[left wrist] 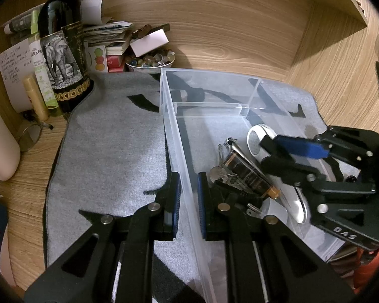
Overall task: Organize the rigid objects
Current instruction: 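Carry the black adapter with the right gripper and release it into the box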
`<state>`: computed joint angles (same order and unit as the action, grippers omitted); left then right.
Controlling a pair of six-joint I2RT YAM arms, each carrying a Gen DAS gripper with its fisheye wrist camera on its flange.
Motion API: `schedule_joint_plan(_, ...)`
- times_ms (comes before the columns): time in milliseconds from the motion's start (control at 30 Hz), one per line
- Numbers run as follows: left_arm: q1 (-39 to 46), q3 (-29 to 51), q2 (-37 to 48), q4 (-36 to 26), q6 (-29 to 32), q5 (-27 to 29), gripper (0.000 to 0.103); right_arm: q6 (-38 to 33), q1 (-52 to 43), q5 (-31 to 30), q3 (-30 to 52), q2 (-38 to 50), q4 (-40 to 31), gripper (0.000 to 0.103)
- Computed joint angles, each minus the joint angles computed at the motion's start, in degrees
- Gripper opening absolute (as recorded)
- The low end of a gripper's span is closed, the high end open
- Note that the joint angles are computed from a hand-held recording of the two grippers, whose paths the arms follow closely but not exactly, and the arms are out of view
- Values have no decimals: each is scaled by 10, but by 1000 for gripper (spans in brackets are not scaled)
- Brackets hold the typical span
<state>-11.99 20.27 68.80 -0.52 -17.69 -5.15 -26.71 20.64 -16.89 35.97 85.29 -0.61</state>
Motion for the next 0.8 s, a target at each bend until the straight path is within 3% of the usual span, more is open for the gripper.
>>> schedule_joint_plan(367,-3,0,3,2,1,-4,12,-12,3,11,7,13,-13,24)
schedule_joint_plan(533,-3,-2,4,6,-2,1,12,-9,11,25,-4,-3,-3,43)
schedule_joint_plan(667,-3,-1,3,4,1,0,12,-2,11,25,-9,-15,-1,49)
schedule_joint_plan(733,-4,-1,3,3,1,0,12,2,11,27,-14,-24,5,62)
schedule_joint_plan(800,-2,-1,3,4,2,1,12,4,9,28,-22,-34,12,63)
